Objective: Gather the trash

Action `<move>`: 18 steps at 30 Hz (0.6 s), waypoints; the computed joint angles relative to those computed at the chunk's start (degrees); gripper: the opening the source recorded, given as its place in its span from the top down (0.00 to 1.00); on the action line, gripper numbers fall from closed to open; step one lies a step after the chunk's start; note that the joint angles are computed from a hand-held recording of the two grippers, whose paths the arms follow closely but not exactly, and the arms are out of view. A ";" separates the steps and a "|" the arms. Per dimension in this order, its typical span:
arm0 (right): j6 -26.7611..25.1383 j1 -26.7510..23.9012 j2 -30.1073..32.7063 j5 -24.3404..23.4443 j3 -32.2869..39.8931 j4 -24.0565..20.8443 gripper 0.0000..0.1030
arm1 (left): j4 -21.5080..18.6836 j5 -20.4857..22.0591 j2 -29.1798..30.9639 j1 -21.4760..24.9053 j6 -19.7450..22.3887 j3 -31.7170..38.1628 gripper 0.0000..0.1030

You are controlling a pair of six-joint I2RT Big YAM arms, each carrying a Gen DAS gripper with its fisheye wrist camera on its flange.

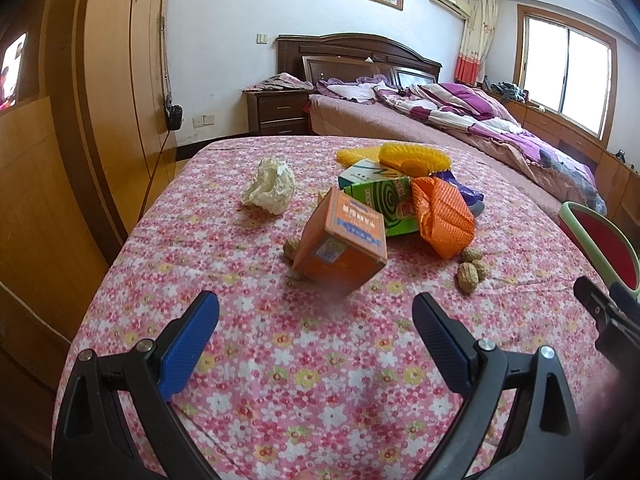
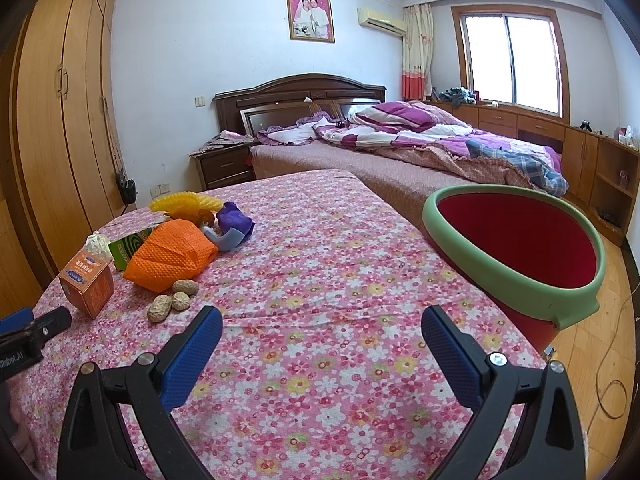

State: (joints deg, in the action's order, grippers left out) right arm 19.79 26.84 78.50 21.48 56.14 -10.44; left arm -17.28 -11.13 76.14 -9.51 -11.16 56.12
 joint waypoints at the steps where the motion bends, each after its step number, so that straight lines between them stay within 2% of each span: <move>1: 0.20 -0.31 -0.20 -0.36 -0.29 -0.10 0.01 | -0.39 0.44 0.11 0.13 0.17 0.47 0.07; 6: 0.81 -2.05 0.26 -2.77 1.35 -2.61 0.01 | -3.28 1.89 1.84 0.09 2.51 3.81 0.08; 11: 1.81 -1.85 1.08 -4.03 2.79 -5.82 0.01 | -6.85 2.58 4.80 -0.13 4.27 7.85 0.14; 16: 1.63 -2.41 1.33 -6.66 4.75 -8.71 0.01 | -8.87 0.02 8.36 -0.72 6.21 11.33 0.19; 17: 1.62 -2.50 1.19 -6.89 4.78 -8.71 0.01 | -9.68 -0.53 9.10 -0.76 6.19 12.08 0.22; 18: 1.62 -2.64 1.11 -7.40 5.07 -8.81 0.01 | -10.68 -0.41 9.78 -0.61 6.24 12.82 0.32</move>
State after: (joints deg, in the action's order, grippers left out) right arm 21.41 24.20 79.61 14.08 61.20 -19.25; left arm -27.97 -11.54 85.92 -10.12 -4.92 68.95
